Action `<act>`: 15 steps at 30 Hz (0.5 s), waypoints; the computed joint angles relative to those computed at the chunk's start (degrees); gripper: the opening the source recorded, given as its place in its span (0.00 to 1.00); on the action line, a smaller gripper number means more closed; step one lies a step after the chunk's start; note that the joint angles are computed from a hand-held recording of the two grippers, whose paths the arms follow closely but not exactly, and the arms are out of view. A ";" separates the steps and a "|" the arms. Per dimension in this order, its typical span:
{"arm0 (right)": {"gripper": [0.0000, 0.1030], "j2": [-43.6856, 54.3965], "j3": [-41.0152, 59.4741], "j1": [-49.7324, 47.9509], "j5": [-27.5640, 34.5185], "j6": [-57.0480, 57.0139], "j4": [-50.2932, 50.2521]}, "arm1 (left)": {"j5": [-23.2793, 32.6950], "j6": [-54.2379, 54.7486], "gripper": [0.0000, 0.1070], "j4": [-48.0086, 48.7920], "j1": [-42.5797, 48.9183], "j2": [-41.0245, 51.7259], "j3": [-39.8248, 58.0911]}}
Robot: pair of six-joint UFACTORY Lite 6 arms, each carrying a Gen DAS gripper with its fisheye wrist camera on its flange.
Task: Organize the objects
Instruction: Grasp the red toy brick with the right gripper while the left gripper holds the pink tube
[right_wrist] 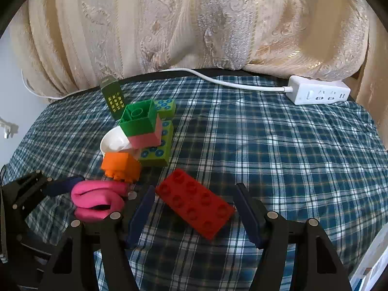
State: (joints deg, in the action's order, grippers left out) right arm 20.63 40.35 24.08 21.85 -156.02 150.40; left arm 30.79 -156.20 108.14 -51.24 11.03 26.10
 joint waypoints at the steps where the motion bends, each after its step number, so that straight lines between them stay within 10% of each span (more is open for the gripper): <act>1: 0.69 0.41 0.22 0.31 -0.35 -1.02 0.99 | -0.09 -0.11 0.68 0.05 0.12 0.06 0.01; 9: 0.36 -0.13 -0.77 3.19 -1.44 -12.40 12.35 | -0.02 0.00 0.68 -0.30 -0.03 0.13 0.06; 15: 0.33 -3.16 -4.56 3.68 -0.48 -11.17 12.67 | 0.06 0.51 0.68 -0.85 -0.03 -0.17 -0.11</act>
